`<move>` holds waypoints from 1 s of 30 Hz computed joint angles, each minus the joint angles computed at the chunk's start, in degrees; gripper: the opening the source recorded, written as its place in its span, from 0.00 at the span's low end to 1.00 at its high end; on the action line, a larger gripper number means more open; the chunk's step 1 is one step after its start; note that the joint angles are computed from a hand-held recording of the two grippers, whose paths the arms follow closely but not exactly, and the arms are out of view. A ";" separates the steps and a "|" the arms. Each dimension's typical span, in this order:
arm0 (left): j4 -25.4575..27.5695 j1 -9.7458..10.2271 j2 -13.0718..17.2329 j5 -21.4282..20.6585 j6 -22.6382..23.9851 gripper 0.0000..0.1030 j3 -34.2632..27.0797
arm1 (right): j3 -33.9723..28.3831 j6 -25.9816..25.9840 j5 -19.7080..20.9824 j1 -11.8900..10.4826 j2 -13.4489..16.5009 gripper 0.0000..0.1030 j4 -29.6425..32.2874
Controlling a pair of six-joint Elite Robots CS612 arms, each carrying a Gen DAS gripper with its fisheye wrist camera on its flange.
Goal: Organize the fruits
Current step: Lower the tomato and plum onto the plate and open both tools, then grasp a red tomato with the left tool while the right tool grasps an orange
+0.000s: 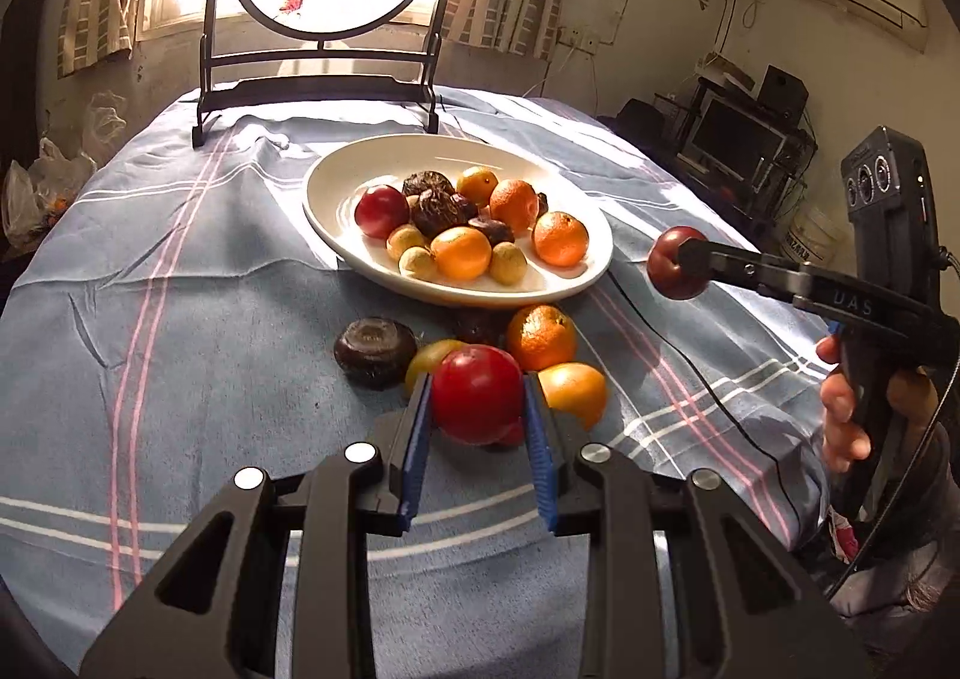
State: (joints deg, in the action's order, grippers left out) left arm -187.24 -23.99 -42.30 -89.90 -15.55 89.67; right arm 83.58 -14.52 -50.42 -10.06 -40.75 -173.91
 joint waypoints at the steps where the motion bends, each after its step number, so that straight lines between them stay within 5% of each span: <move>1: 0.82 0.19 0.29 0.30 0.56 0.27 -1.14 | -1.10 0.44 -0.14 0.11 0.30 0.38 0.34; 7: 5.95 1.69 3.06 -0.21 2.32 0.28 -10.31 | -9.70 1.83 -1.35 1.72 3.62 0.38 5.74; 14: 18.75 2.71 8.95 2.23 2.28 0.28 -23.22 | -20.07 0.54 -5.76 4.80 8.66 0.38 11.23; 17: 21.74 3.10 10.48 3.21 0.43 0.36 -26.09 | -21.95 0.42 -7.80 5.37 9.74 0.40 11.63; 20: 19.30 3.40 9.75 2.41 -1.37 0.47 -24.44 | -19.45 0.35 -6.99 5.03 8.58 0.44 8.37; 30: 10.31 0.64 1.95 2.80 6.57 0.61 -8.43 | -3.19 -5.88 -3.82 2.32 1.04 0.53 2.22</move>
State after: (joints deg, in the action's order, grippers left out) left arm -176.93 -23.35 -40.35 -87.11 -8.99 81.24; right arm 80.39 -20.40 -54.24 -7.74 -39.71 -171.69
